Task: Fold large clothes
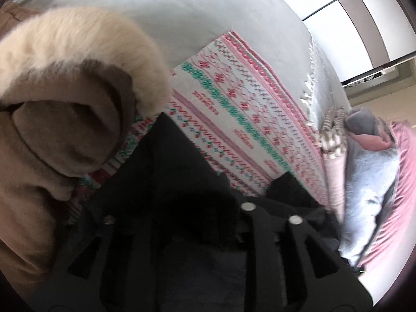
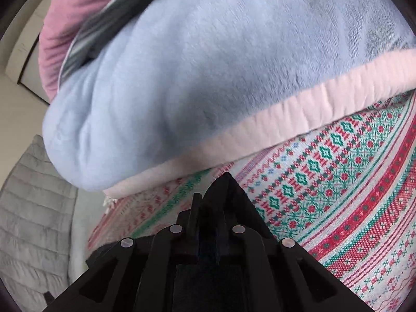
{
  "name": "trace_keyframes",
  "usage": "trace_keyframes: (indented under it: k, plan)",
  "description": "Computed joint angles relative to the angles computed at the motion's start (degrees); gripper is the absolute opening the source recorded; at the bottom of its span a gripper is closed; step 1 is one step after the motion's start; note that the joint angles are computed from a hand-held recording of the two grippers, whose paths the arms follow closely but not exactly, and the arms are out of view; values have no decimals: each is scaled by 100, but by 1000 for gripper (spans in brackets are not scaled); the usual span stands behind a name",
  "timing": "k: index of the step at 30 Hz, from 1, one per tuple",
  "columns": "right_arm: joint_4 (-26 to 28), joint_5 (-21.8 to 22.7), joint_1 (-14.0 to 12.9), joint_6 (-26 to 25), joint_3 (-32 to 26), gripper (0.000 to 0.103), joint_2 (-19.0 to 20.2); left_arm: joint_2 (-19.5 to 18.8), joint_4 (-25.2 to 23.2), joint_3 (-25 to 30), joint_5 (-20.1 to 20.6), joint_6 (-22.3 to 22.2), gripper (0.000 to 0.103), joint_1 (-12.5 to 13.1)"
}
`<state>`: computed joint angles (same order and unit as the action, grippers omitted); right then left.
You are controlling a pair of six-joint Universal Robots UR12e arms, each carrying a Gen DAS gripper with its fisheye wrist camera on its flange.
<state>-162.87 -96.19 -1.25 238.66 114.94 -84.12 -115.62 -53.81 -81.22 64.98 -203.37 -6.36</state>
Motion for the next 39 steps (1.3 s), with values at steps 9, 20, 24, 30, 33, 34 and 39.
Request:
trace_keyframes:
  k: [9, 20, 24, 30, 33, 34, 39]
  plan:
    - [-331, -668, 162, -744, 54, 38, -353, 305, 793, -193, -963, 14, 74, 364]
    - [1110, -117, 963, -2439, -66, 58, -850, 1378, 665, -1529, -753, 1635, 75, -25]
    - [1460, 431, 1289, -2519, -128, 58, -696, 1530, 795, -1816, -227, 2059, 75, -329]
    - [1702, 3, 1177, -2573, 132, 58, -513, 1557, 1678, -2260, 671, 1925, 75, -204]
    - [1060, 292, 932, -2699, 431, 57, -525, 1525, 2202, -2421, 1178, 2259, 75, -233]
    - [1006, 254, 936, -2707, 437, 57, -503, 1508, 2211, -2435, 1199, 2318, 75, -239]
    - [1290, -505, 1241, -2794, 248, 57, -350, 1656, 2352, -2529, 1794, 2463, 75, -362]
